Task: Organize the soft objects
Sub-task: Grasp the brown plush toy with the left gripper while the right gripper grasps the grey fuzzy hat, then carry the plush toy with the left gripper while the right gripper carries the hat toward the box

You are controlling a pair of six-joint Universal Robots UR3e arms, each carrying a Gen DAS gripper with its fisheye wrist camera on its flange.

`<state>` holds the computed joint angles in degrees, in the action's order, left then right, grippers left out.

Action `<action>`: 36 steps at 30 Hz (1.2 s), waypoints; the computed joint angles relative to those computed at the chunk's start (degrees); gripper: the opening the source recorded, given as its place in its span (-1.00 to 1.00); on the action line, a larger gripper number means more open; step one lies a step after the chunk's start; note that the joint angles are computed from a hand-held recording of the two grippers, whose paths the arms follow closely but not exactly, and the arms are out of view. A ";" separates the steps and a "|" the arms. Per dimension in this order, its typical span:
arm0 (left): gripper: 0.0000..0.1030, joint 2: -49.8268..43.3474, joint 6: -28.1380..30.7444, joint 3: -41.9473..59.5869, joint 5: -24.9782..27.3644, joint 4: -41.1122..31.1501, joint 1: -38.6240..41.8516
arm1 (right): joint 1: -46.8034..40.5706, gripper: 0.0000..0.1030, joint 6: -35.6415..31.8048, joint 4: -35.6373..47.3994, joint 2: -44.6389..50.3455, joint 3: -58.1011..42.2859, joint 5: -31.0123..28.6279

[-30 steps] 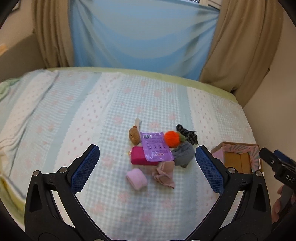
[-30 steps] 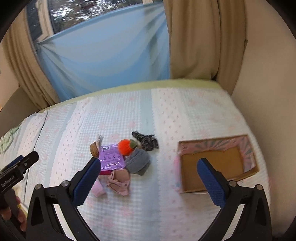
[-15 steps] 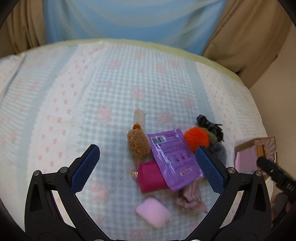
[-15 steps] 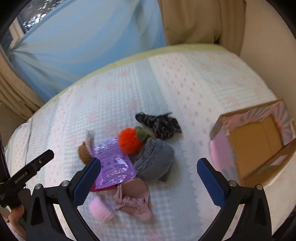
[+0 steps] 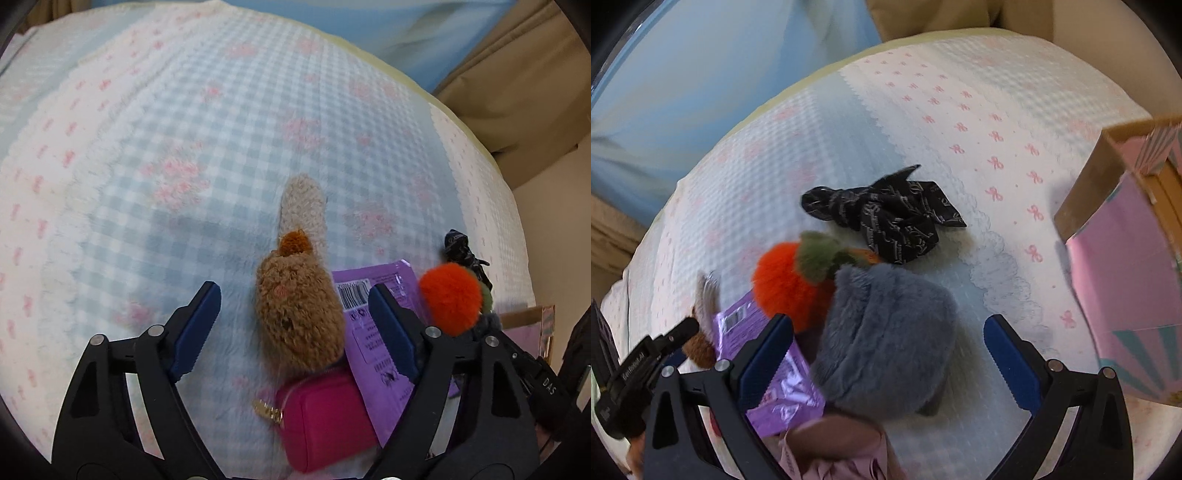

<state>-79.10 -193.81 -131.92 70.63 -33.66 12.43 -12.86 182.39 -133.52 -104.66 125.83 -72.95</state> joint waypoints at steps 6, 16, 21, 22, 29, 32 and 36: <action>-0.10 -5.18 -0.44 -1.10 -3.34 4.99 0.08 | 0.32 0.38 2.17 -3.38 4.07 0.64 1.07; -0.39 -4.29 -2.05 -3.24 -4.51 7.45 1.62 | 0.73 -0.10 1.64 -4.99 3.87 1.24 -0.21; -0.39 -0.58 -1.95 -1.94 -3.65 4.21 1.75 | 0.19 -0.19 0.50 -3.18 2.32 0.82 -0.16; -0.39 0.40 -1.73 -1.23 -3.27 3.06 1.64 | -0.06 -0.19 0.31 -2.54 1.76 0.68 0.00; -0.39 10.08 -0.16 3.58 -2.93 -8.52 2.44 | -3.02 -0.20 -2.18 5.31 -6.65 -0.96 2.03; -0.39 14.74 -0.23 6.87 -2.07 -14.74 1.87 | -4.69 -0.20 -3.78 10.80 -11.12 -3.14 3.49; -0.39 20.27 -0.48 13.32 -0.78 -24.54 0.74 | -8.15 -0.20 -7.18 22.30 -17.56 -9.23 6.29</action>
